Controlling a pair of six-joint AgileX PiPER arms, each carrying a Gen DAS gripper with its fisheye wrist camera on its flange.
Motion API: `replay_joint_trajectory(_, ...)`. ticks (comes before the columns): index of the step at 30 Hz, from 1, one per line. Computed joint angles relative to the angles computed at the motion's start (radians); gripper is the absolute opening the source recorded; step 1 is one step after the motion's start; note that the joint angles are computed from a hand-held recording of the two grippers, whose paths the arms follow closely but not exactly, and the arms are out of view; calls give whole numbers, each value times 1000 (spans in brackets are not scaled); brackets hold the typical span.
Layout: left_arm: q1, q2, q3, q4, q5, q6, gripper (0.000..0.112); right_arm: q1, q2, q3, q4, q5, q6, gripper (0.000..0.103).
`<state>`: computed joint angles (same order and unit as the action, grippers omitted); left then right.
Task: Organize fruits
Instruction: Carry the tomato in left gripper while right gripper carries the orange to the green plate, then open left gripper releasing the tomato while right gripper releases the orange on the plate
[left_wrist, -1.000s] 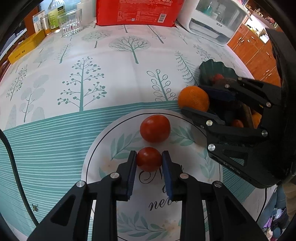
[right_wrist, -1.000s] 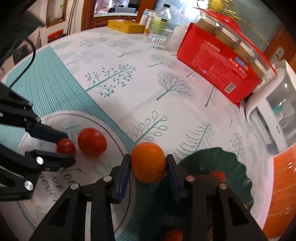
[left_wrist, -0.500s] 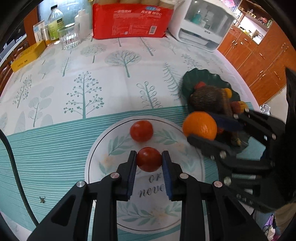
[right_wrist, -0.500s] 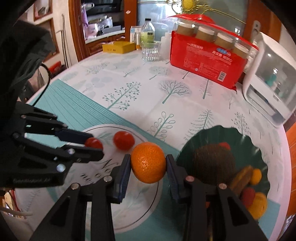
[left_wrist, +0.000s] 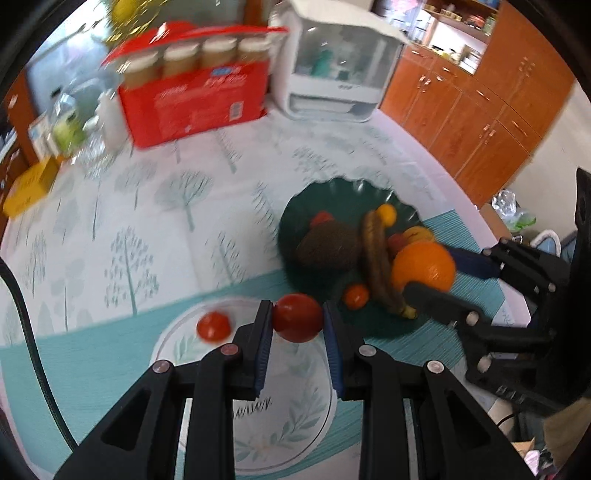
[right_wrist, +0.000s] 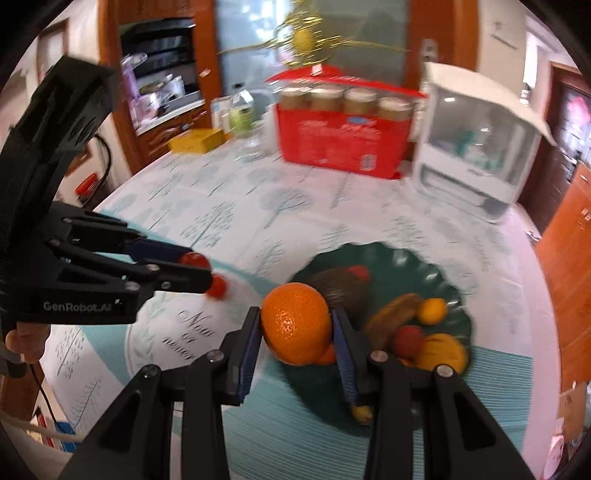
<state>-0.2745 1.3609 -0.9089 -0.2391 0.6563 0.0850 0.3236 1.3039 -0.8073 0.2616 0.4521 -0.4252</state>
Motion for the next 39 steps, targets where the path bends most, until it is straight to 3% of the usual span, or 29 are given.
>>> replay_joint_trajectory(8,-87,133,-284,112,90,-58,25,-197,57,-202,-54,106,41,38)
replay_joint_trajectory(17,-154,365,-583,218,156,-107,25,-268,228,-356,-165,135,194,38)
replay_joint_trajectory(29,-167,651,-771,177,203,-87,25,-274,435,-368,-211,110,263,38)
replay_joint_trajectory(39,-170,790,-871,163,238,-72,26,-257,495,-366,-260,88,297,39)
